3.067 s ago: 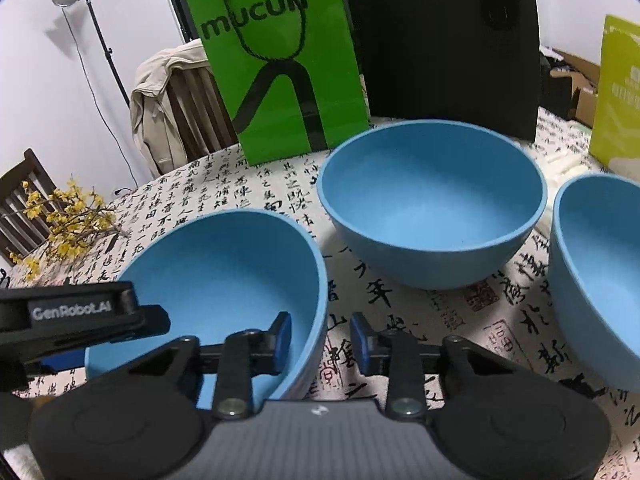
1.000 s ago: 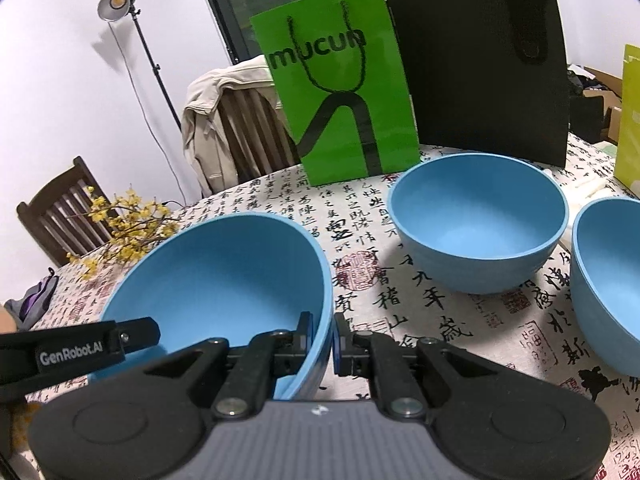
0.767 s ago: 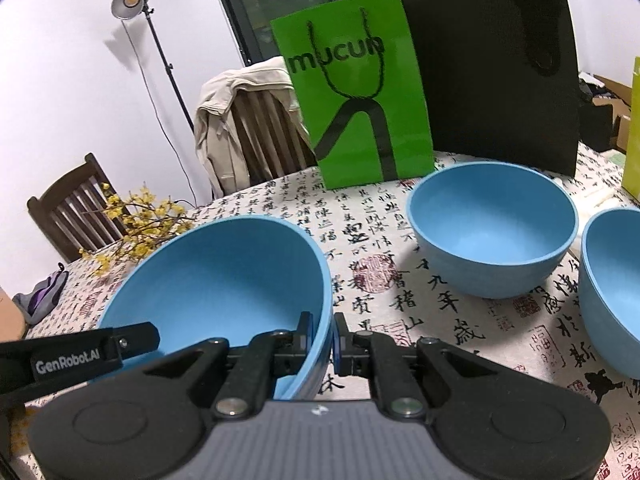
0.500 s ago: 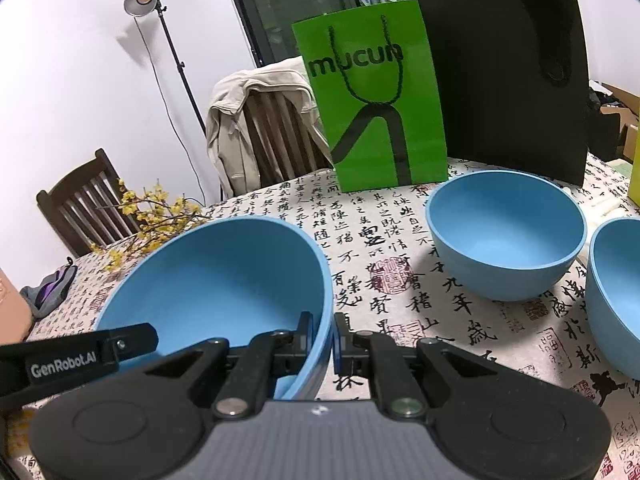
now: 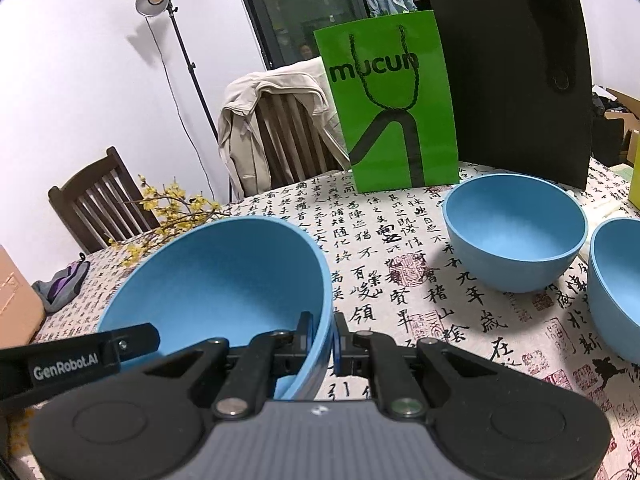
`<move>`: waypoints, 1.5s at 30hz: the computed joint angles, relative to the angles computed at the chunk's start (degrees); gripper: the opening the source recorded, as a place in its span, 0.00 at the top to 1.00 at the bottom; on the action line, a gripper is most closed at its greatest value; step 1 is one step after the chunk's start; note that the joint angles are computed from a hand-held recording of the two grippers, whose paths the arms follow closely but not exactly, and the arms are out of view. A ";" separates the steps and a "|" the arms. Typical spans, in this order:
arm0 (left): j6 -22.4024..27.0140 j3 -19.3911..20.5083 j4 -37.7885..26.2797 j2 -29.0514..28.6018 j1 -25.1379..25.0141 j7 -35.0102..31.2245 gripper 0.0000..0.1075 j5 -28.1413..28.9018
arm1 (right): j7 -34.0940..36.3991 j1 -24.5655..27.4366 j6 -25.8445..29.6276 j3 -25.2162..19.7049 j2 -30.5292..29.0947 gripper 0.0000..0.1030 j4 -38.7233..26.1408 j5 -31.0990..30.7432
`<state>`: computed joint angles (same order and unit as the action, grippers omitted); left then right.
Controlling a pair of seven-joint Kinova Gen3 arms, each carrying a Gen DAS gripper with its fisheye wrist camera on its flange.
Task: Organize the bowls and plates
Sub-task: 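Lift the blue bowl off the table with both grippers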
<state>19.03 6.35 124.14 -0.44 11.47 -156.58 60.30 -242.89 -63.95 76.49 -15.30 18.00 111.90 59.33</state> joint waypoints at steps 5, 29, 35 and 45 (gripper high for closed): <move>2.10 -1.67 0.89 -1.49 -1.03 -3.09 0.84 2.05 | 0.63 -1.07 1.41 -0.11 0.92 0.91 -1.95 -0.16; 14.92 -9.31 4.28 -5.66 -10.03 -15.81 0.84 6.98 | 4.70 -6.56 5.88 2.28 5.68 0.91 -11.87 0.33; 18.16 -10.77 4.79 -6.20 -12.77 -18.75 0.84 7.43 | 5.45 -7.80 6.48 2.93 6.84 0.91 -14.01 0.68; 24.26 -13.50 5.64 -6.77 -17.78 -23.23 0.84 8.24 | 8.00 -10.29 8.82 4.33 9.35 0.91 -18.73 1.16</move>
<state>43.29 -7.15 129.78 -7.21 -6.32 -179.81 68.54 -234.89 -74.24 85.31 -10.96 27.36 93.18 60.49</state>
